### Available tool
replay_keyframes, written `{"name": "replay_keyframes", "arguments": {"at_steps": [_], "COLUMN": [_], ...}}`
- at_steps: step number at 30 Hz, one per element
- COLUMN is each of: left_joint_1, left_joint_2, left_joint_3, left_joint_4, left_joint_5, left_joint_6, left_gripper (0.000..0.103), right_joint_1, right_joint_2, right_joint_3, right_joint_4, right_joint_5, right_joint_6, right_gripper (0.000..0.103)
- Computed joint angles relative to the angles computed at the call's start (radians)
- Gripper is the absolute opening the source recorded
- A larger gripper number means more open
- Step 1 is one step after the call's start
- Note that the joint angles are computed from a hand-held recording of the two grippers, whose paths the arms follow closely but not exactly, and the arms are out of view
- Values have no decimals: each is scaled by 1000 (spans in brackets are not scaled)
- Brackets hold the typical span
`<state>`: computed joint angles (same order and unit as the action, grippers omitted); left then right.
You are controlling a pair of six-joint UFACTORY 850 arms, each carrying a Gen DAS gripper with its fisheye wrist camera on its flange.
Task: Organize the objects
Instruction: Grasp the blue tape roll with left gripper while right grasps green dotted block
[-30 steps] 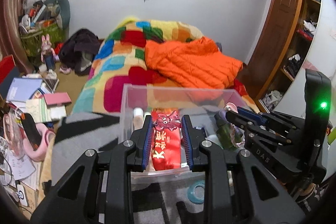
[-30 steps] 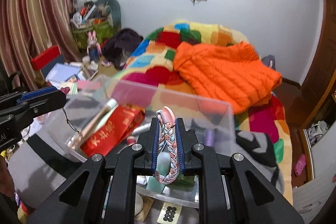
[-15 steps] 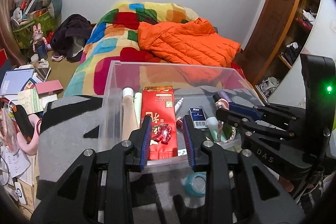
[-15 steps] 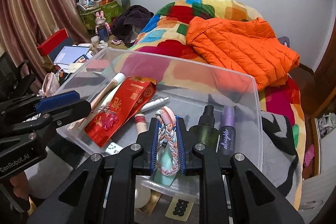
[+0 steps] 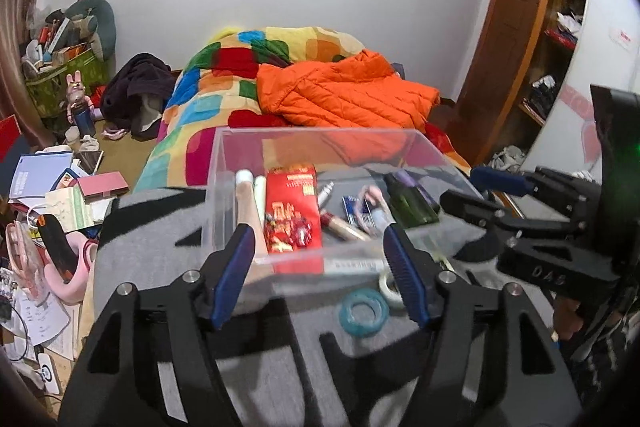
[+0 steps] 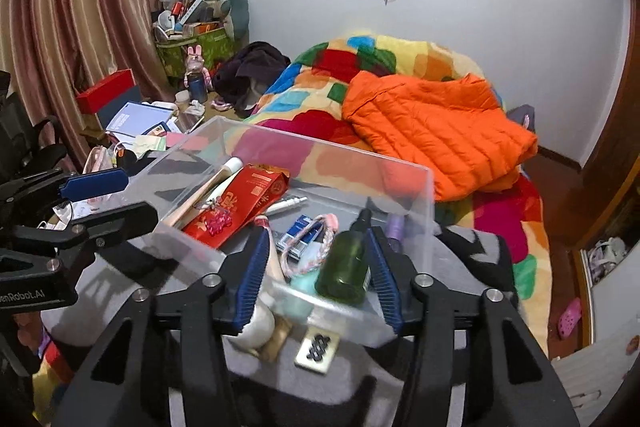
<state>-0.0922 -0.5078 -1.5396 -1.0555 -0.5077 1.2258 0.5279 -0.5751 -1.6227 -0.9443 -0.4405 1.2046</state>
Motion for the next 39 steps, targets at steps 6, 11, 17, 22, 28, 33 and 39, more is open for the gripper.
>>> {"name": "replay_keyframes", "arguments": {"at_steps": [6, 11, 17, 22, 28, 33, 39], "left_joint_1": [-7, -23, -53, -78, -79, -71, -57], "left_joint_2": [21, 12, -14, -36, -71, -64, -44], "left_joint_3": [55, 76, 68, 46, 10, 24, 56], "left_joint_4": [67, 167, 263, 327, 365, 308, 250], "left_joint_5": [-3, -6, -5, 13, -11, -18, -19], "left_joint_6": [-13, -76, -129, -168, -230, -174, -135], "left_gripper": [71, 71, 71, 70, 51, 38, 38], "right_joint_1": [12, 17, -1, -16, -24, -20, -4], "right_joint_2": [55, 75, 42, 6, -19, -24, 4], "right_joint_3": [93, 148, 148, 120, 103, 104, 143], "right_joint_4": [-52, -34, 132, 256, 320, 317, 237], "right_joint_5": [-2, 7, 19, 31, 49, 53, 65], "right_joint_6": [61, 65, -63, -162, -199, -193, -116], "right_gripper": [47, 47, 47, 47, 46, 27, 22]}}
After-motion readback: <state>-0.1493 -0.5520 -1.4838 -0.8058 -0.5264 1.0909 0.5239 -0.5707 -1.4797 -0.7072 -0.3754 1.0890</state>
